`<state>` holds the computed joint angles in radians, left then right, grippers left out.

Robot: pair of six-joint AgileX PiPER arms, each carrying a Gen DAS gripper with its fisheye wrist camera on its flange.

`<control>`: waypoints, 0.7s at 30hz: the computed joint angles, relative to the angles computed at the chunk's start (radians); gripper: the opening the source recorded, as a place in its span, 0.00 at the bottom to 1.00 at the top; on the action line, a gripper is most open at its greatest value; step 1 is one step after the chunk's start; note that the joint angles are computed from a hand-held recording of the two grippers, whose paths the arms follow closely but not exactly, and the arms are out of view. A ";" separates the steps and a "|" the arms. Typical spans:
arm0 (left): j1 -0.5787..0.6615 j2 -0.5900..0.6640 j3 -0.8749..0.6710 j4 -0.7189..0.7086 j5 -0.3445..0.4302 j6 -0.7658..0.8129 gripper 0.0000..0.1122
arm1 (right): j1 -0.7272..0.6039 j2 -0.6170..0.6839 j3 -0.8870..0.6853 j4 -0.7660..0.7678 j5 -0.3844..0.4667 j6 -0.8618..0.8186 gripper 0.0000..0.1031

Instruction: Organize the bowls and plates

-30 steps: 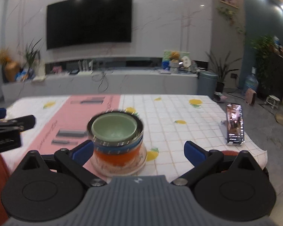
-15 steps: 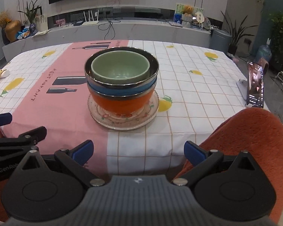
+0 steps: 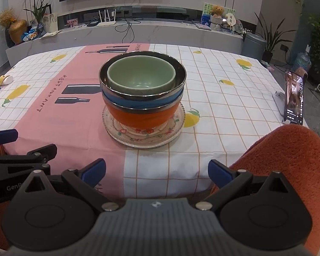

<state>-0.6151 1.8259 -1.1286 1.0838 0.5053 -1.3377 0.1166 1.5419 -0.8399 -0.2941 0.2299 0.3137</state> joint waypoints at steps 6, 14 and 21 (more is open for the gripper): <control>0.001 -0.004 0.000 0.004 -0.001 -0.007 0.83 | 0.005 -0.003 0.004 -0.045 -0.003 0.043 0.97; 0.001 -0.008 0.005 0.017 0.001 -0.029 0.83 | 0.010 -0.005 0.007 -0.076 -0.008 0.071 0.97; 0.001 -0.010 0.005 0.018 0.003 -0.031 0.83 | 0.012 -0.004 0.008 -0.085 -0.009 0.081 0.97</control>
